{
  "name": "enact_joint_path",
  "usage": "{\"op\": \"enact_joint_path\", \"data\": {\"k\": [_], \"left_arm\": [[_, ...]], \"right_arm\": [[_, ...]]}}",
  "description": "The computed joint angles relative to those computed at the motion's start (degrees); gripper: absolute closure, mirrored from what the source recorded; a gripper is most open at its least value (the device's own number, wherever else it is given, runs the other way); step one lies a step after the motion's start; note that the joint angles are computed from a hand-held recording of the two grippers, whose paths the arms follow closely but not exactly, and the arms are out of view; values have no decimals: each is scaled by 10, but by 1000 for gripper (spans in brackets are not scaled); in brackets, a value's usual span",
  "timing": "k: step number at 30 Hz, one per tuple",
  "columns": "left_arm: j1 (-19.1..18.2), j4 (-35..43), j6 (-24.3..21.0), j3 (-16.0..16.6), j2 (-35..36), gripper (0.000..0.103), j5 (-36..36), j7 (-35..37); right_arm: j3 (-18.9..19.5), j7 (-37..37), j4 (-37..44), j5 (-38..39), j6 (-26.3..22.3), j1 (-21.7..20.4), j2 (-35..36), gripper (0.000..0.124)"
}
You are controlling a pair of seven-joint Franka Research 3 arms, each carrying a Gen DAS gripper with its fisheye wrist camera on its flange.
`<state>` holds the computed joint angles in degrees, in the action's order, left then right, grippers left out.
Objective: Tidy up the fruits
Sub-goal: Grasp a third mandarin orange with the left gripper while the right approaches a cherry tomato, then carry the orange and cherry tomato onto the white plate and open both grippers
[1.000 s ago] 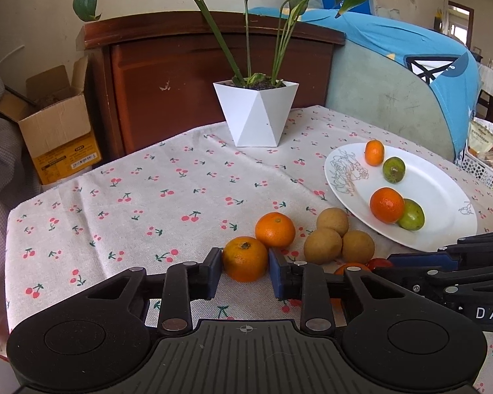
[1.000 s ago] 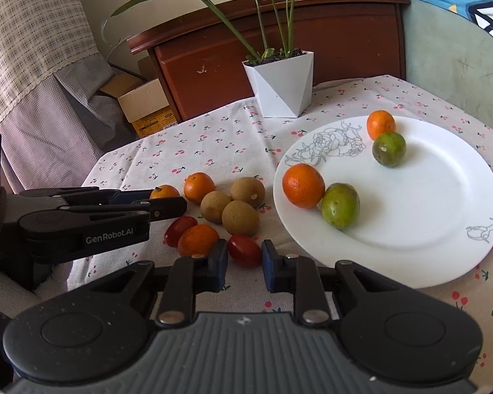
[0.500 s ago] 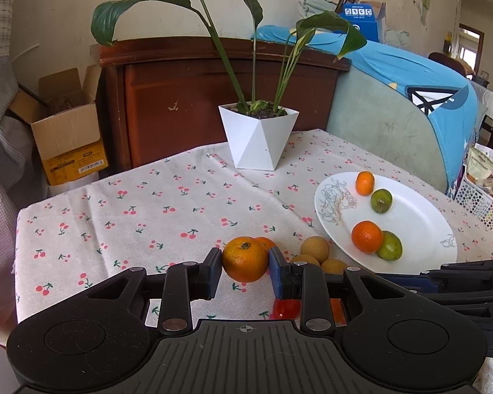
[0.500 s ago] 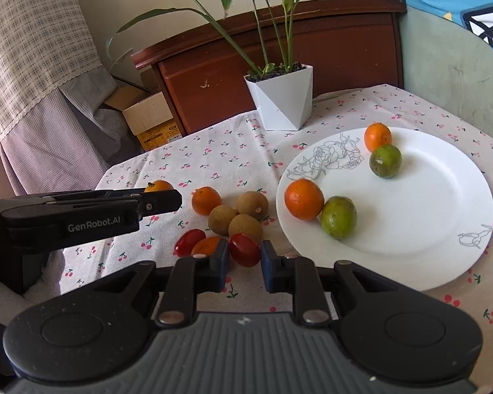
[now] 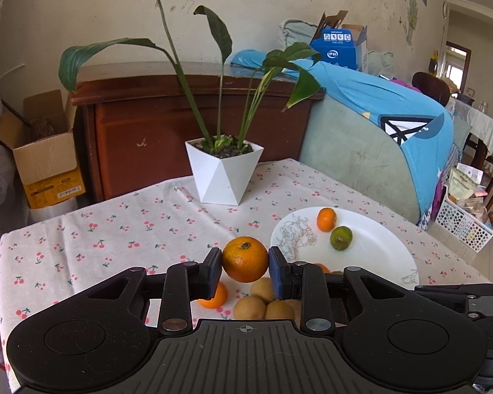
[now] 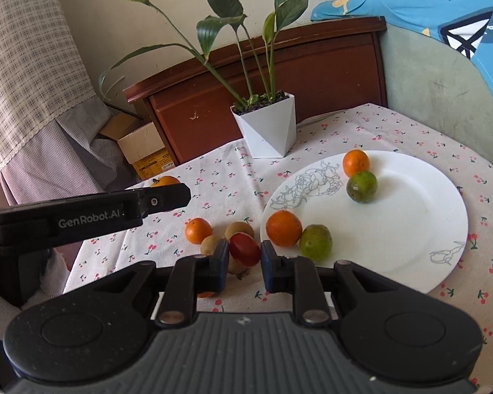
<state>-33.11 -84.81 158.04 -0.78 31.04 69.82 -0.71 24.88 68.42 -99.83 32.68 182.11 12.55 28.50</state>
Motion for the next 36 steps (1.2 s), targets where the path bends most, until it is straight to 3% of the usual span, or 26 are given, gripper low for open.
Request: {"op": "enact_joint_path", "data": {"k": [5,17,25,36], "left_arm": [[-2,44,6,-4,29,75,-25,29],[6,217,-41,-45,141,75,-240,273],[-7,321,-85,-43,208,75,-346,394],[-27,440,-151,-20,282,74,-431,438]], "right_arm": [[-35,36,-7,-1,19,20,-11,103],[-232,247,-17,-62,4,152,-24,103],[-269,340,-19,-108,-12,168,-22,103],[-240,397,-18,-127,-22,133,-17,100]]}}
